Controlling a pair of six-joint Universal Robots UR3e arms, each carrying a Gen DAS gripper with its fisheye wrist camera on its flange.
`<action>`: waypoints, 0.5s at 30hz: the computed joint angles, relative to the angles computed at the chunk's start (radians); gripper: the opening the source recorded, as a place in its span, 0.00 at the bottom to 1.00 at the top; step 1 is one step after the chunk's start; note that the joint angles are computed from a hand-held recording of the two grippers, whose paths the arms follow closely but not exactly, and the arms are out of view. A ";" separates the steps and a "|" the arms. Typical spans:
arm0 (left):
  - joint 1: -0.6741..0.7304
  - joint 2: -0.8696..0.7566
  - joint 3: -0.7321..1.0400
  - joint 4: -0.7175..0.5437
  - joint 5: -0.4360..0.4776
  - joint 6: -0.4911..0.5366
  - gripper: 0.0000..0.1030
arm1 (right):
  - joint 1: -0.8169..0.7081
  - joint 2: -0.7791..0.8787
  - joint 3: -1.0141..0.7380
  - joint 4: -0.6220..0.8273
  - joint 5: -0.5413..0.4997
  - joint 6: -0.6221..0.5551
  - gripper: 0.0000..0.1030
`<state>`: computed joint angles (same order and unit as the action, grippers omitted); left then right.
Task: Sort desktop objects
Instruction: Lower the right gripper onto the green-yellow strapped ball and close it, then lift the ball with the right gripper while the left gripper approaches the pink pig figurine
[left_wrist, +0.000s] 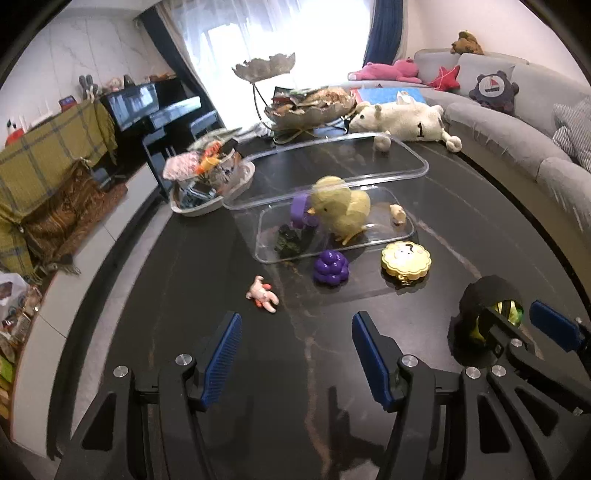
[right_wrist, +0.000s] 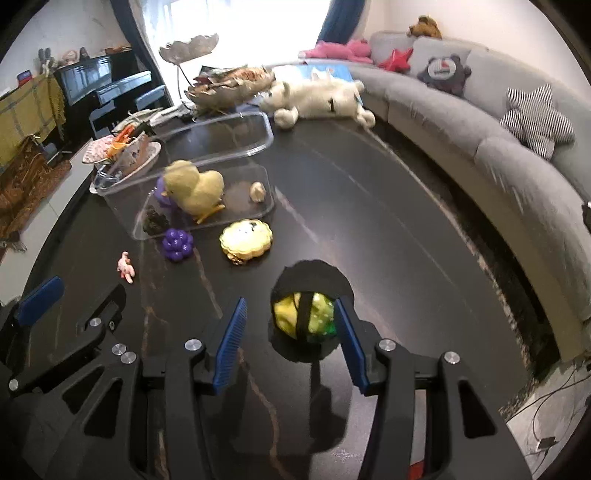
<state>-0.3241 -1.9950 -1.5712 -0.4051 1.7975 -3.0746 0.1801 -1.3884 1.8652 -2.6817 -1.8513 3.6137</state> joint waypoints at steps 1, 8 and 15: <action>-0.004 -0.011 0.016 -0.014 0.002 -0.008 0.57 | -0.011 0.002 0.002 0.003 0.010 -0.004 0.46; -0.029 -0.087 0.089 -0.038 0.025 -0.027 0.57 | -0.050 0.035 0.014 -0.031 0.030 -0.055 0.46; -0.031 -0.136 0.165 -0.088 0.023 -0.055 0.57 | -0.055 0.074 0.007 -0.089 0.007 -0.085 0.46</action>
